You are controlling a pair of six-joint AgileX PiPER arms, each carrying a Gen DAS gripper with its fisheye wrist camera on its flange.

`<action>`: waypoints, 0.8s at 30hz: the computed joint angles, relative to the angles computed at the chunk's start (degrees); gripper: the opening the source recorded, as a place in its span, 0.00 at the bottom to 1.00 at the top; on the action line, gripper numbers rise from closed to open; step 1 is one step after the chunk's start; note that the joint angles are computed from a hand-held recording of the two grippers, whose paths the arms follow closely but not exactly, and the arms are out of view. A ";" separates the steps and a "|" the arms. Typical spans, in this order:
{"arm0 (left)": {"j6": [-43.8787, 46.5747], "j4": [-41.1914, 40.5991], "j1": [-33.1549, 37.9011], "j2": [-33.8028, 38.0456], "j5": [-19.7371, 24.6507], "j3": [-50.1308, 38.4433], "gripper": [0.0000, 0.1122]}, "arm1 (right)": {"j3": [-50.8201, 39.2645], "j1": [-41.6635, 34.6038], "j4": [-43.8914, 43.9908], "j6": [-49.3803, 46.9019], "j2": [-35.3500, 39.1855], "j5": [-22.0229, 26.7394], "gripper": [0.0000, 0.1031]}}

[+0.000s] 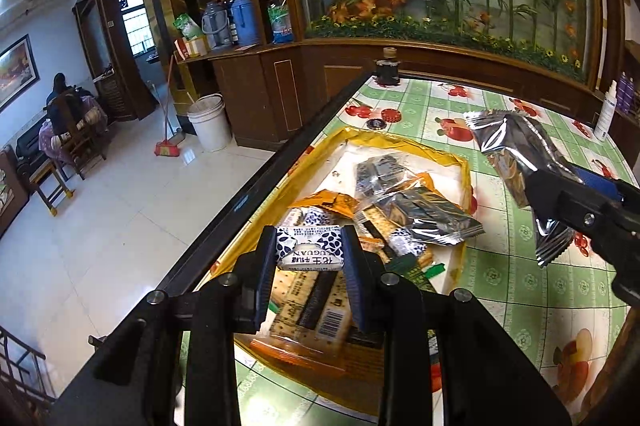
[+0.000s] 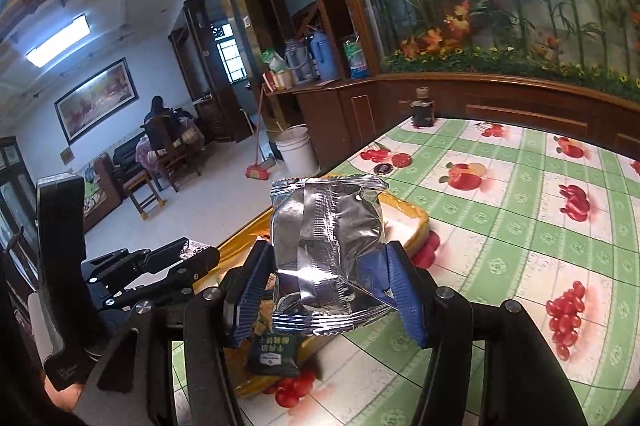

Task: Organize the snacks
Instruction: 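Carry the white candy and the foil bag over the tray with both tools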

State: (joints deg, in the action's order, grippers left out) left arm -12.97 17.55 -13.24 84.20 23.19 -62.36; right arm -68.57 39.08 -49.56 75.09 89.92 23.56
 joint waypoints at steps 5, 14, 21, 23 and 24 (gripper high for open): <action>2.69 -2.62 2.09 0.93 -0.35 -0.68 0.26 | -3.86 -1.69 6.82 -6.58 4.70 -1.83 0.57; 8.02 -7.36 4.38 3.41 0.21 -3.68 0.26 | -10.88 -5.40 20.60 -19.89 12.44 -3.81 0.57; 9.18 -8.11 4.47 5.98 0.68 -5.99 0.26 | -16.36 -7.16 28.02 -27.72 16.72 -2.42 0.58; 8.88 -7.83 4.48 6.86 0.81 -6.60 0.26 | -17.84 -7.57 29.76 -29.84 17.93 -1.95 0.58; 8.88 -7.81 4.49 7.30 0.89 -6.93 0.26 | -18.47 -7.81 30.81 -30.98 18.53 -1.84 0.58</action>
